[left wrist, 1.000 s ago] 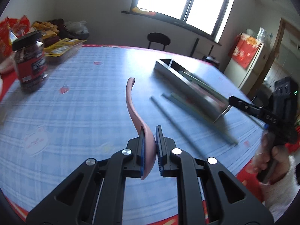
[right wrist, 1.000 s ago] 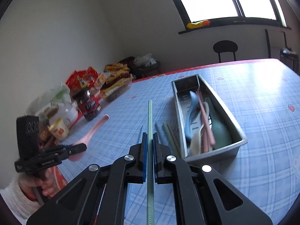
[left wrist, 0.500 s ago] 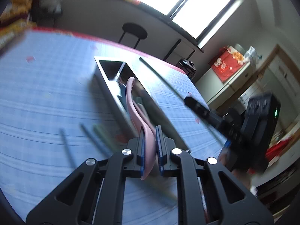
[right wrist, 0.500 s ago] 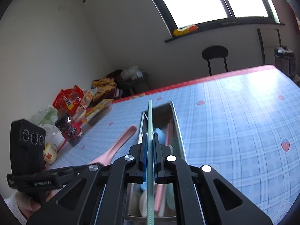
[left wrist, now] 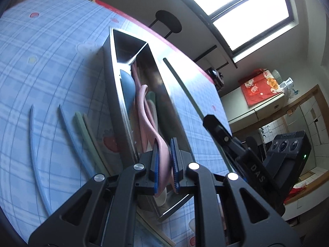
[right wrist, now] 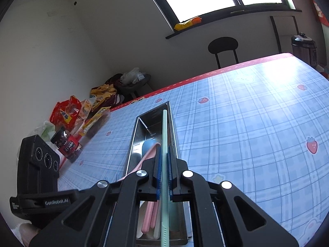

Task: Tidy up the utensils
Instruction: 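Lower the pink spoon and green chopstick into the tray and open both tools, then move the left tool toward a blue chopstick while the right tool approaches another chopstick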

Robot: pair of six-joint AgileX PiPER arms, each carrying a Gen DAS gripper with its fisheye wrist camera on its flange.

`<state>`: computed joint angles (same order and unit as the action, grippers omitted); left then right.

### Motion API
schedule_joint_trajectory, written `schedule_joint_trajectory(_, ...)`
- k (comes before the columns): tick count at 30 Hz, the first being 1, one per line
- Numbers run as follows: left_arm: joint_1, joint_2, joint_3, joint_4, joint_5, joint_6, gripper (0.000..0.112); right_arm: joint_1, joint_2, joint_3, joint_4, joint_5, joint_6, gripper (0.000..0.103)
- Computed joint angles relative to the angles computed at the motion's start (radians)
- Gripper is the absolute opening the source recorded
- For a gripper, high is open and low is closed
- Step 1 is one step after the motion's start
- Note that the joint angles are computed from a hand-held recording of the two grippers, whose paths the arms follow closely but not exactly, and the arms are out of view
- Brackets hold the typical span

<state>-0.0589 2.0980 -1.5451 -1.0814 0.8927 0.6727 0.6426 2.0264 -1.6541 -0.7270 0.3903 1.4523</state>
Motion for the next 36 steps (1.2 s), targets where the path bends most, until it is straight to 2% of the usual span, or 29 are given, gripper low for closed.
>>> schedule_joint_trajectory(3, 0.003, 0.009, -0.011, 0.012, 0.010, -0.005, 0.014, -0.001, 0.013, -0.016, 0.039, 0.000, -0.033, 0.006)
schedule_joint_trajectory(6, 0.012, 0.010, -0.010, 0.002, 0.025, 0.007, 0.024, 0.002, 0.034, -0.052, 0.083, 0.016, -0.087, 0.006)
schedule_joint_trajectory(11, 0.036, -0.032, 0.021, -0.042, 0.003, 0.080, 0.038, 0.000, 0.075, -0.109, 0.171, 0.042, -0.182, 0.006)
schedule_joint_trajectory(16, 0.058, -0.032, -0.006, -0.056, 0.030, 0.081, 0.040, 0.007, 0.123, -0.188, 0.229, 0.089, -0.262, 0.006)
schedule_joint_trajectory(19, 0.060, -0.032, -0.012, -0.056, 0.034, 0.069, 0.040, 0.003, 0.133, -0.203, 0.265, 0.087, -0.301, 0.009)
schedule_joint_trajectory(20, 0.065, -0.040, 0.009, -0.066, 0.028, 0.090, 0.040, -0.001, 0.128, -0.194, 0.281, 0.069, -0.315, 0.011)
schedule_joint_trajectory(21, 0.066, -0.046, 0.015, -0.066, 0.023, 0.096, 0.040, -0.003, 0.125, -0.190, 0.290, 0.058, -0.319, 0.023)
schedule_joint_trajectory(22, 0.066, -0.051, 0.018, -0.064, 0.016, 0.098, 0.041, -0.002, 0.115, -0.175, 0.262, 0.049, -0.285, 0.042)
schedule_joint_trajectory(24, 0.072, -0.068, 0.030, -0.061, -0.006, 0.112, 0.043, 0.003, 0.084, -0.123, 0.145, 0.008, -0.151, 0.060)
schedule_joint_trajectory(26, 0.085, -0.085, 0.045, -0.060, -0.020, 0.133, 0.046, 0.008, 0.061, -0.092, 0.062, -0.007, -0.067, 0.065)
schedule_joint_trajectory(28, 0.103, -0.109, 0.063, -0.059, -0.043, 0.163, 0.050, 0.022, 0.043, -0.078, -0.027, 0.016, 0.016, 0.075)
schedule_joint_trajectory(33, 0.162, -0.153, 0.096, -0.038, -0.077, 0.206, 0.052, 0.040, 0.011, -0.041, -0.139, 0.058, 0.116, 0.076)
schedule_joint_trajectory(36, 0.212, -0.188, 0.137, -0.025, -0.085, 0.256, 0.052, 0.047, 0.000, -0.029, -0.147, 0.078, 0.114, 0.076)
